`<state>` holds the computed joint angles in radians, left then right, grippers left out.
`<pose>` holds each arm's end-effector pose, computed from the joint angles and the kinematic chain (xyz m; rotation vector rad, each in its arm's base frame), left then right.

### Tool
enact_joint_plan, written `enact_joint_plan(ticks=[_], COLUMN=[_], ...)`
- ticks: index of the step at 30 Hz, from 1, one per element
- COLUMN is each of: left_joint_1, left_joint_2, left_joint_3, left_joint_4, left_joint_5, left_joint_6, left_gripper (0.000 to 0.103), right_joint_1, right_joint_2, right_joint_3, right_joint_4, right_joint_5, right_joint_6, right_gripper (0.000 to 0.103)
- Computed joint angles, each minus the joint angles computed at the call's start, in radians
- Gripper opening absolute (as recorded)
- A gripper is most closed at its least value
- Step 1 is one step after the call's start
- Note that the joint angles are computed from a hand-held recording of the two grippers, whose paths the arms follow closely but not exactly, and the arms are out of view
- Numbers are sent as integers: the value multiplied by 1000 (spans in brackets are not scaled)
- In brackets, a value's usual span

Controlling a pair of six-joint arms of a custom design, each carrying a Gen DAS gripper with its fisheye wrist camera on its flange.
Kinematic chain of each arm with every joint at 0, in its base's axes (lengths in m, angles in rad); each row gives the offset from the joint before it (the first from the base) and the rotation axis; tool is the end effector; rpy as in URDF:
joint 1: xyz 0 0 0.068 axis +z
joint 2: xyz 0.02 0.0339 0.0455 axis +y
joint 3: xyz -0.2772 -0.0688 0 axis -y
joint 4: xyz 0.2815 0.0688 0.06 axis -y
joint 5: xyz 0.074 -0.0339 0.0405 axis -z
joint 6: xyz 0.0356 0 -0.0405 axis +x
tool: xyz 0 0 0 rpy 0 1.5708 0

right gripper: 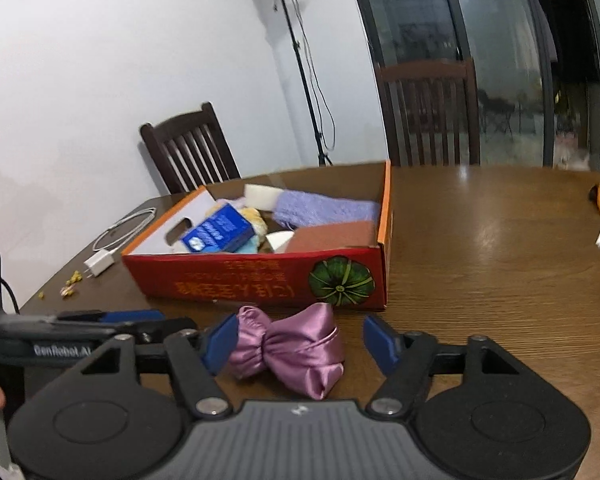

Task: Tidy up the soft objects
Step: 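Grasp the pink satin bow with both grippers together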

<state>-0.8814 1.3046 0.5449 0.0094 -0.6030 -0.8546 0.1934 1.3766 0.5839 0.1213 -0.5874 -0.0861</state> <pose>0.1861 -0.1940 0.1601 -0.2633 2.1650 -0.2828 0.2788 0.0747 0.1626 -0.6186 2.1136 0.7145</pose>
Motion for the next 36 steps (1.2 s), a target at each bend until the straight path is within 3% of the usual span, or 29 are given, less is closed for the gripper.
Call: enact_joint_plan(ticks=[5,7,11,16,22,25,31,36], left_joint_1=[87,108,143,133,53,-40,-283,-489], left_joint_2=[54,67,63,69,21,-24,-109,-91], left_joint_3=[-31,-48,-89,-88,-43,-28,-20,54], left_joint_4=[129,171,262,273,141,52,-115,-311], left_joint_5=[135,174,259,261,149,56,-146,-306], left_joint_6=[55,55,54,61,64,19,-174,-363], left_gripper=[59,53,35,24,21,21,21,21], right_joint_1=[30,33,30,34,32,36,-18,-94], right_joint_2=[175,223,279,285,273,179,-89,-397], right_joint_3=[79,96,112,114,109,50,-109,-245], right_joint_4=[50,69,91,83,76,58,-28,-199], right_joint_5=[11,-1,-29,-33,-59,-62,-132,-200], right_joint_6=[42,58,72,48,41,18,-18,-82], right_gripper=[57,44,34,25,15,11,11,11])
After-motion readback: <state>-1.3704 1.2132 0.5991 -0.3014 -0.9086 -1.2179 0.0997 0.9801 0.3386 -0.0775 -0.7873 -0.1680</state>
